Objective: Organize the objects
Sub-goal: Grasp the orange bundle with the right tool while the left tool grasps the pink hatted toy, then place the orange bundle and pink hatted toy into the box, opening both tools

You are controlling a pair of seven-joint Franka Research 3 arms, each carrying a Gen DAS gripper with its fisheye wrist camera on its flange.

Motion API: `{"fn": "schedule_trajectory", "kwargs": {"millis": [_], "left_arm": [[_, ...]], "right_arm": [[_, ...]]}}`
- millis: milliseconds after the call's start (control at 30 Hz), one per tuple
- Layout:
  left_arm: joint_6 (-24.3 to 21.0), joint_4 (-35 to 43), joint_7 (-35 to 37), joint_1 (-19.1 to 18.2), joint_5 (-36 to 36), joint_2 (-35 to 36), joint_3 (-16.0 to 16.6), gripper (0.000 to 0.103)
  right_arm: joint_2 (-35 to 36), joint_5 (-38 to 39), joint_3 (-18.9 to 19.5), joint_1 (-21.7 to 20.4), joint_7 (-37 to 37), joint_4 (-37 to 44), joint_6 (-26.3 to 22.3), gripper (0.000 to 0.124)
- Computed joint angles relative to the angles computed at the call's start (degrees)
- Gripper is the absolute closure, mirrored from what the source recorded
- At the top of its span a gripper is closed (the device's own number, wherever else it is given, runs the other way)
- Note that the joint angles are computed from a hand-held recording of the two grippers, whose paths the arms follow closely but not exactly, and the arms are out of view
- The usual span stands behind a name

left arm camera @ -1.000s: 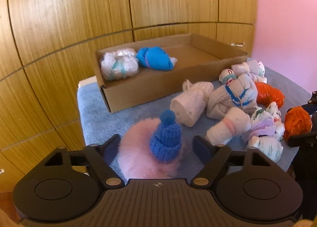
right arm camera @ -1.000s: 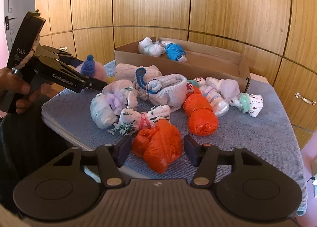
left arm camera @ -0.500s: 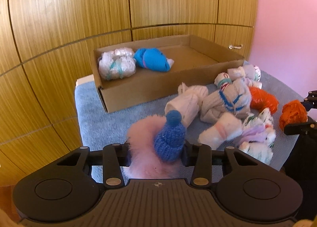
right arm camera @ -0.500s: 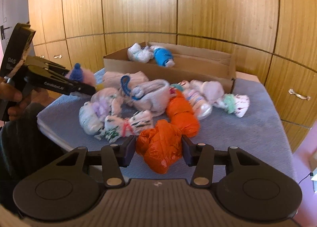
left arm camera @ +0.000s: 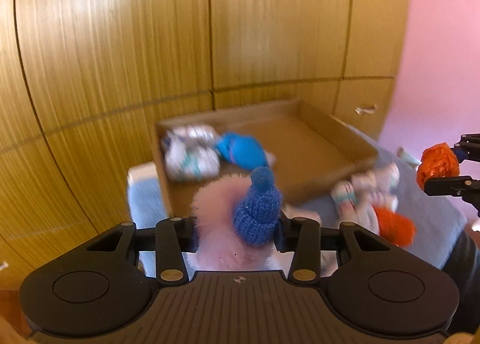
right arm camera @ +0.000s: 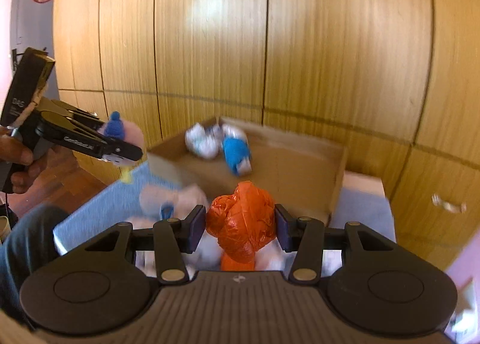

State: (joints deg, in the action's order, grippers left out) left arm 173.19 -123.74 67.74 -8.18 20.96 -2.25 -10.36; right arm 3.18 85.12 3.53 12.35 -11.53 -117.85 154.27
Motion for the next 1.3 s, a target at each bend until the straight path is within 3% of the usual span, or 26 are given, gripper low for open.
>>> {"fn": "schedule_trajectory", "kwargs": {"millis": [300,567,700,1000,1300], "left_arm": [[-9.8,18.8,1.5,0.1,-1.6,8.4,0.4,0.053],[-17.7,31.6,7.7,0.1,-8.2,18.0,-0.9,0.052],[-22.3,33.9,7.4,-0.4,-9.8,20.8,-0.7,0.052],[-27.1,34.2,6.9,-1.0,-8.1,23.5,0.4,0.052],[-27.3,33.4,5.8,-1.7,-3.4,24.3,1.8,0.048]], "right_arm": [[9.7,-14.7,1.7,-1.3,15.7,17.9,-6.9,0.079],[21.5,-30.3,4.3,-1.3,33.4,33.9,-12.4,0.079],[26.7,-37.8,5.3,-0.7,39.5,39.3,-14.1,0.079],[36.3,-50.6,6.2,1.9,47.2,49.3,-17.3,0.079],[40.8,-57.8,6.3,3.3,49.0,54.6,-19.7,0.079]]}}
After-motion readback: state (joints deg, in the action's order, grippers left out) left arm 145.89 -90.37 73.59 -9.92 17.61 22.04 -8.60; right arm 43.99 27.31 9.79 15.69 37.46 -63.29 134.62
